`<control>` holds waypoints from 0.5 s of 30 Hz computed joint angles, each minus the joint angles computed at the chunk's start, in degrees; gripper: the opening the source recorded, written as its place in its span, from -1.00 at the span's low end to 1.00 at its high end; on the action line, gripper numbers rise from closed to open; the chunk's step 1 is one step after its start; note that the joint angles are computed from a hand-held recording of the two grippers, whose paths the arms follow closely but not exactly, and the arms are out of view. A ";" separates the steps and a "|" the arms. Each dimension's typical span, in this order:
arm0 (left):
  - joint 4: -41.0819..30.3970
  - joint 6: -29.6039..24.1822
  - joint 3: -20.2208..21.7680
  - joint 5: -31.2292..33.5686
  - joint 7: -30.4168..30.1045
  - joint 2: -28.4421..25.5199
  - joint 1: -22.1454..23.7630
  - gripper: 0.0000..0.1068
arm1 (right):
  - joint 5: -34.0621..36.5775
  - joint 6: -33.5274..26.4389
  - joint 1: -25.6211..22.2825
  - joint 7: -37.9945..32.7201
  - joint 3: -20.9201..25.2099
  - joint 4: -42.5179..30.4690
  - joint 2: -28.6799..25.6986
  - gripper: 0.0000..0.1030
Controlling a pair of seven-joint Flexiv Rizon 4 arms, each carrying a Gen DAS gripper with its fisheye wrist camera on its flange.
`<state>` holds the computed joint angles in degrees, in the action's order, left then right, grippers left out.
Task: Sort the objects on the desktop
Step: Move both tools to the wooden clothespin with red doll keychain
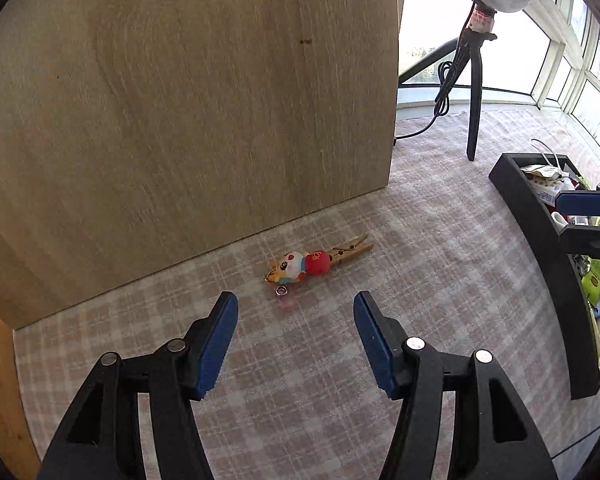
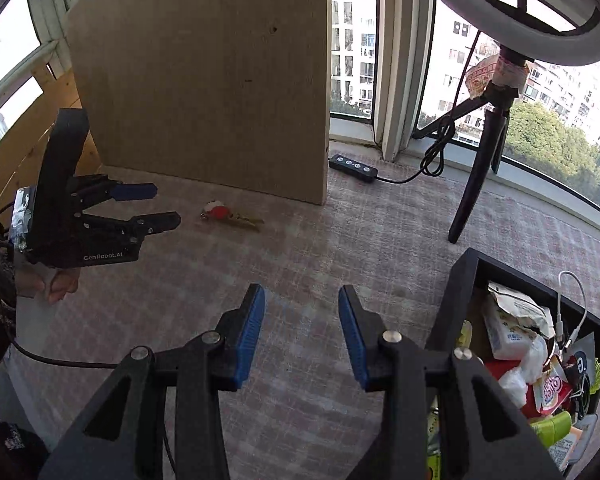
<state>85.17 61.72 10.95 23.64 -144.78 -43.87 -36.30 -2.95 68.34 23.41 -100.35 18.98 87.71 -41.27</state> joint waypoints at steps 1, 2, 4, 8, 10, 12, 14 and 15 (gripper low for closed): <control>-0.15 0.45 -0.52 0.01 1.13 -0.37 0.59 0.08 | -0.86 -0.78 0.80 -0.51 -0.11 -1.68 -1.40 -0.27; -0.29 0.88 -0.98 -0.11 2.32 -0.73 1.15 0.08 | -1.71 -1.50 1.64 -0.97 -0.36 -3.45 -2.83 -0.27; -0.50 2.07 -1.69 -0.62 4.68 -1.58 2.19 0.08 | -2.51 -3.65 2.63 -2.30 0.01 -7.57 -5.90 -0.26; -0.83 4.31 -2.70 -2.82 9.47 -3.35 4.14 0.08 | -2.37 -7.93 4.34 -4.74 0.44 -15.12 -11.25 -0.26; -0.90 5.51 -2.91 -3.97 11.86 -4.17 4.84 0.08 | -2.41 -9.42 5.54 -5.92 0.02 -17.81 -13.21 -0.26; -0.80 6.66 -3.23 -5.35 14.35 -4.85 5.51 0.08 | -2.59 -10.71 6.71 -7.12 -0.48 -20.48 -15.11 -0.26; -0.60 7.79 -3.47 -6.68 16.75 -5.38 6.04 0.09 | -2.13 -12.34 7.10 -9.09 -0.06 -23.49 -17.07 -0.26; -0.60 8.14 -3.21 -7.20 17.64 -5.63 5.99 0.09 | -1.78 -13.06 7.34 -9.94 0.03 -24.83 -17.90 -0.26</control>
